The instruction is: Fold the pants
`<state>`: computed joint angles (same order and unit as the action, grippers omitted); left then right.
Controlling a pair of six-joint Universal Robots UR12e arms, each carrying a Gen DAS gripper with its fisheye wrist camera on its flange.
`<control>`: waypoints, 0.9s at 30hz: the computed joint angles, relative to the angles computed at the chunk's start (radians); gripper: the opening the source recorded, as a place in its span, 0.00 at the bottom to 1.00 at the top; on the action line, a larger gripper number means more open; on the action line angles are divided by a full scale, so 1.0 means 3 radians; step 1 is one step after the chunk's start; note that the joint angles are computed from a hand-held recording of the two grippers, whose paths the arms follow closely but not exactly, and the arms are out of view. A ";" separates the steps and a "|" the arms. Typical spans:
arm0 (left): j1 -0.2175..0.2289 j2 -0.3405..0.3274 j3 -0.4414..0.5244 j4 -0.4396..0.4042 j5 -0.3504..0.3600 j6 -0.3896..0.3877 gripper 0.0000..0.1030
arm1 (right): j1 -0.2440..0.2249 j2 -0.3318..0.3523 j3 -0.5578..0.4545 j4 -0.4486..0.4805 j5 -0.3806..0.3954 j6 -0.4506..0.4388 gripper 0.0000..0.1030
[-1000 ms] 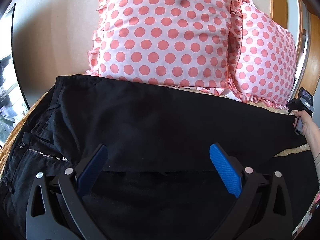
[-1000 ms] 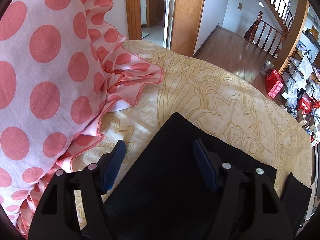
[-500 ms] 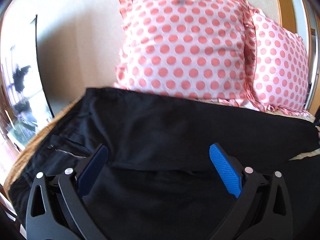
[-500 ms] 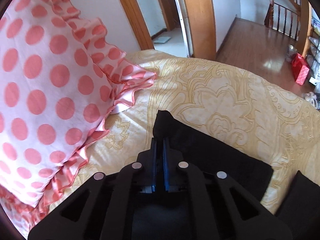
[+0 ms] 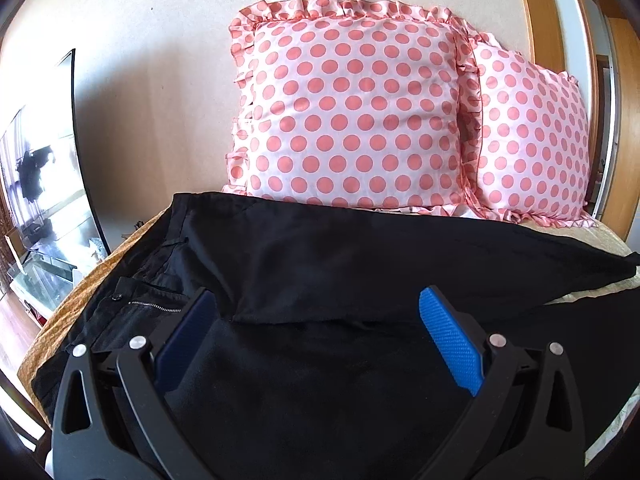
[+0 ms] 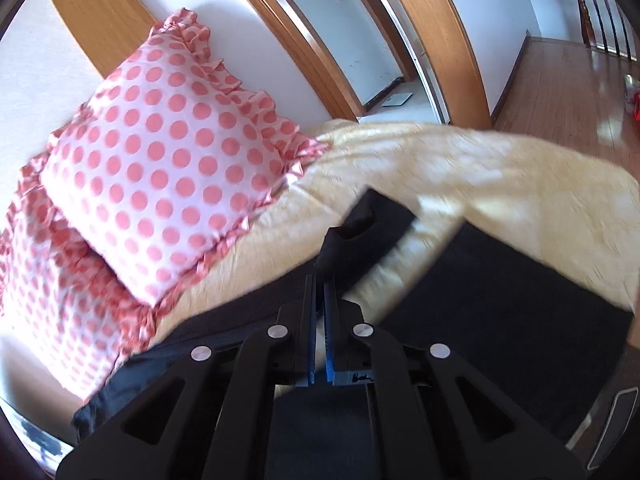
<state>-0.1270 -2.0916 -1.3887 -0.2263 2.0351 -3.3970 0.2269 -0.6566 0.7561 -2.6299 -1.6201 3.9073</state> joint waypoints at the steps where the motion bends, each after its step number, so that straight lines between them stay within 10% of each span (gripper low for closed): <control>1: -0.0001 0.0014 -0.0017 0.0012 -0.0026 0.0001 0.98 | -0.0020 -0.0063 0.0149 -0.0081 0.0111 -0.0031 0.03; 16: -0.0107 0.0019 -0.0022 0.0114 0.0175 0.0246 0.98 | -0.0155 -0.0119 0.0421 -0.0200 0.0727 0.0707 0.07; 20: -0.0110 0.0002 -0.0011 0.0157 0.0217 0.0232 0.98 | -0.0175 -0.0118 0.0445 -0.0210 0.0854 0.0897 0.37; 27: -0.0039 0.0058 -0.0027 -0.0029 -0.0149 -0.0001 0.98 | -0.0170 -0.0077 0.0450 -0.0381 0.0778 0.0972 0.35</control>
